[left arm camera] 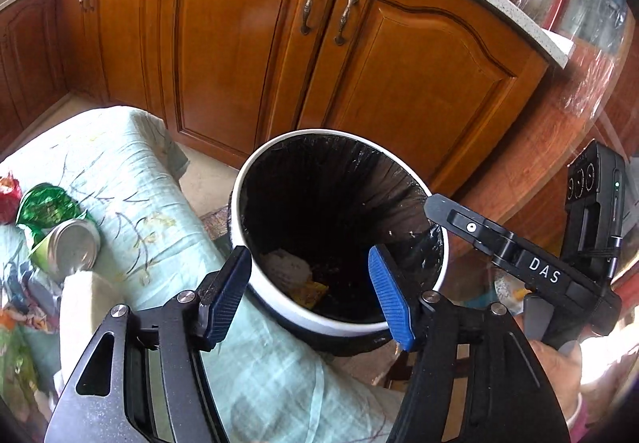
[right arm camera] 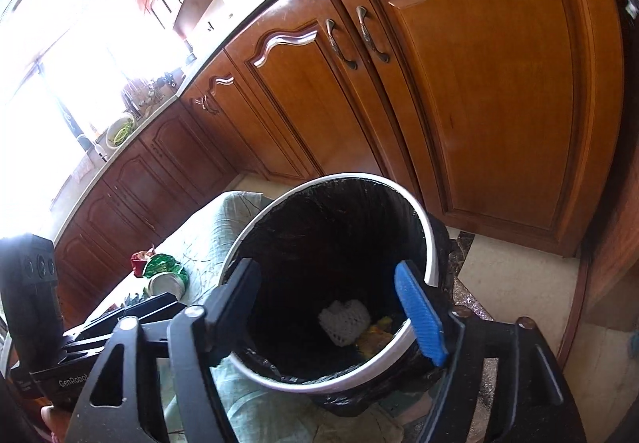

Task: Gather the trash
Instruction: 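Carry both items over the bin and open both tools to drop them, then grasp the green juice carton with the left tool while the right tool grasps the white foam block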

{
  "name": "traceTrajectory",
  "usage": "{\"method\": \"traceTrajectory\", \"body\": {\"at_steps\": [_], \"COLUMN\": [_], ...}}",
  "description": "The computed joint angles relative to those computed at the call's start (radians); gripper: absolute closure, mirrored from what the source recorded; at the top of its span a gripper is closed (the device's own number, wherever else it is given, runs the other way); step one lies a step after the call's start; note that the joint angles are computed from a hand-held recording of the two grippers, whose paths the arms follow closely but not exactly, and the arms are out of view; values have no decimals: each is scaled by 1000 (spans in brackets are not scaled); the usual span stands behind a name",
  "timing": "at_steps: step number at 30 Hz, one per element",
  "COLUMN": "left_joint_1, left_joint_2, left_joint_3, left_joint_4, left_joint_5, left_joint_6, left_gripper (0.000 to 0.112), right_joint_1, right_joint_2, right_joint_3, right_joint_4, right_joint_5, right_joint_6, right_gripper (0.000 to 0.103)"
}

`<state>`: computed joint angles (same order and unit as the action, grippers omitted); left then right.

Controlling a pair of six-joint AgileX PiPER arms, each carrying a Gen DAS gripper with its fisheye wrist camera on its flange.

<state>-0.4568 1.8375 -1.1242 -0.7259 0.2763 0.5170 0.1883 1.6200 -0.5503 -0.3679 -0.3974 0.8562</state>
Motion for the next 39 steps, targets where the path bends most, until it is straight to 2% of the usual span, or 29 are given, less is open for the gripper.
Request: {"method": "traceTrajectory", "body": {"at_steps": [4,9,12,14,18,22,28,35,37,39], "left_joint_1": [31,60,90,121,194,283,487,611,673,688], "left_joint_2": [-79,-193,-266,-310,-390,-472,-557,-560,-553,-533], "left_joint_3": [121,287,385,436,521,593,666,669,668,649], "left_joint_4": [-204,-525,-802,-909,-943,-890,-836,-811,-800,-774], "left_joint_5": [-47,-126,-150,-140,-107,-86,17,44,83,79], "left_joint_6": [194,509,789,904,963,948,956,989,1014,1006], "left_gripper": [46,44,44,44,44,44,44,44,43,42], "right_joint_1": [95,251,315,353,417,508,583,602,601,594], "right_joint_2": [-41,-60,-45,-29,-5,28,76,134,148,173], "right_joint_3": [35,68,72,65,39,2,-72,-184,-210,-244], "right_joint_4": [183,451,498,525,556,652,703,701,679,629], "right_joint_5": [-8,-48,-74,-77,-63,-58,-25,40,59,78], "right_joint_6": [-141,-339,-351,-356,-356,-422,-472,-484,-469,-423], "right_gripper": [11,8,8,8,8,8,8,8,8,8]}}
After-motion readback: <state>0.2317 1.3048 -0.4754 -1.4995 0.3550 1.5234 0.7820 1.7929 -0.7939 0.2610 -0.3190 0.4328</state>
